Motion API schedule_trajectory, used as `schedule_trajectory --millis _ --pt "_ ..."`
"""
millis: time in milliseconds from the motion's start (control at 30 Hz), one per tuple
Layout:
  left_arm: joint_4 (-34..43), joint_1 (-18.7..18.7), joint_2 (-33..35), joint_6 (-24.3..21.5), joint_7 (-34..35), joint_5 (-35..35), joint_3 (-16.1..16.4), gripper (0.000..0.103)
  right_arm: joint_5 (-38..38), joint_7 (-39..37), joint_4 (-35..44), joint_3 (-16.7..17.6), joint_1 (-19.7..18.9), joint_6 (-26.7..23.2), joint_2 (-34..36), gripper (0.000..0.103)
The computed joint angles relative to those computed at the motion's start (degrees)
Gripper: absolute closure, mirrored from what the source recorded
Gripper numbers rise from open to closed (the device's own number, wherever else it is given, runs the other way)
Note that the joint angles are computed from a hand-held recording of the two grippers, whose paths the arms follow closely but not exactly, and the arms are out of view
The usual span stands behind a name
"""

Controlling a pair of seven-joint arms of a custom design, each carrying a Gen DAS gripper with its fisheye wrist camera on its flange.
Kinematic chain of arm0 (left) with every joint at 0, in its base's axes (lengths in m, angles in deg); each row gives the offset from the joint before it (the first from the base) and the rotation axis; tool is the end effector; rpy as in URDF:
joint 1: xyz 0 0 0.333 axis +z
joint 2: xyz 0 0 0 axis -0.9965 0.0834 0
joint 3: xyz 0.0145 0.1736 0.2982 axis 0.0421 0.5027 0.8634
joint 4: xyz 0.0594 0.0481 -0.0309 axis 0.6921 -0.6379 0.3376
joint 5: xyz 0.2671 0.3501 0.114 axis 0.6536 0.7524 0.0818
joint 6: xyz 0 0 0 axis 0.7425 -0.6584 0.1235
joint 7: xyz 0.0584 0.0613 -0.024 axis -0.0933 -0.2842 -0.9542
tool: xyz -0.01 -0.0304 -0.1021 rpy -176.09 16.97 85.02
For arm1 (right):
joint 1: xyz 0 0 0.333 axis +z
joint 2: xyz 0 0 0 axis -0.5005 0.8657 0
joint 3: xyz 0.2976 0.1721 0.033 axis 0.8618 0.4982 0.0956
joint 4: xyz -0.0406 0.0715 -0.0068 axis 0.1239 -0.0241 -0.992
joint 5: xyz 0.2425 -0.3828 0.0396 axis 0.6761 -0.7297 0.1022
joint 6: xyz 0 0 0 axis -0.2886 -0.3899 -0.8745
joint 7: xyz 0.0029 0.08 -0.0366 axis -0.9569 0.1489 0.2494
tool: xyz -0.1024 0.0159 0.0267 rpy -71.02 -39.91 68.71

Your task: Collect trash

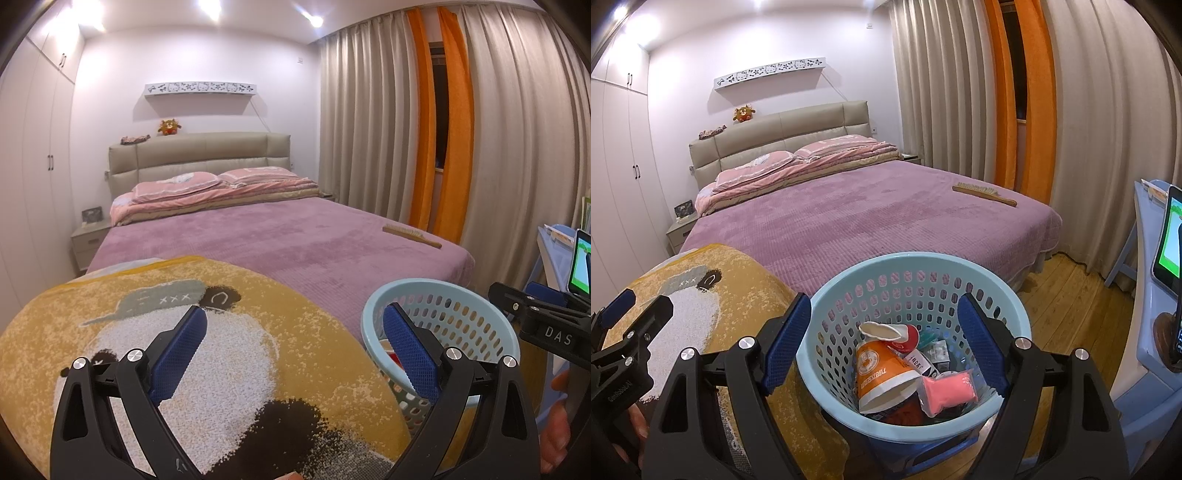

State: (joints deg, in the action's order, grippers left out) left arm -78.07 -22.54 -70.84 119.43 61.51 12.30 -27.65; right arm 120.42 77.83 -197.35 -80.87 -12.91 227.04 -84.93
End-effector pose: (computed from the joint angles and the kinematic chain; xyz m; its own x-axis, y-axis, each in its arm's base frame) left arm 0.5251 -0.1734 0.4710 0.2103 -0.9773 0.0243 -0.3620 -0.1009 -0.9267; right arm 0.5905 0.1306 0.4783 0.2376 -0.9667 -0.0946 -0.5062 -0.0401 -0.8615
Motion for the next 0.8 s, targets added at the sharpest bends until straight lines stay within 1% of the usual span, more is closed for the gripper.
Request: schedule_trajectory --millis 67,167,267,367,433,567,667,800 --pt "-0.02 -0.10 0.04 -0.08 -0.05 -0.09 -0.02 0.009 -1.33 1.19 -0.31 -0.01 -0.03 0.17 -0.09 0.025" --pt "0.00 -0.12 -0.19 -0.23 -0.17 -0.07 -0.10 0.009 -6.10 6.03 -1.32 -0.09 -0.07 0.27 -0.52 0.025" --pt "0.14 -0.62 0.23 -0.81 -0.15 0.05 0.25 0.009 -8.96 8.75 -1.98 -0.22 0.15 0.56 -0.88 0.025" --pt "0.18 -2.48 1.04 -2.54 -0.16 0.62 1.85 0.009 -12.14 11.24 -2.72 -0.49 0.51 0.99 -1.25 0.025" --pt "-0.27 -4.64 1.55 -3.55 -0.21 1.33 3.88 0.009 -12.60 11.60 -3.19 -0.81 1.05 1.16 -1.77 0.025" --pt "-1.81 -9.38 1.10 -5.20 -0.53 2.96 8.37 0.009 -16.50 15.52 -4.62 -1.50 1.86 0.92 -2.93 0.025" --pt "-3.22 -13.21 0.89 -6.45 -1.14 4.29 12.02 0.009 -16.79 15.57 -5.32 -2.51 3.34 1.61 -3.64 0.025" --pt "-5.42 -17.87 -0.42 -8.28 -2.39 6.30 16.32 0.009 -23.05 22.21 -7.31 -3.10 3.88 1.26 -4.82 0.025"
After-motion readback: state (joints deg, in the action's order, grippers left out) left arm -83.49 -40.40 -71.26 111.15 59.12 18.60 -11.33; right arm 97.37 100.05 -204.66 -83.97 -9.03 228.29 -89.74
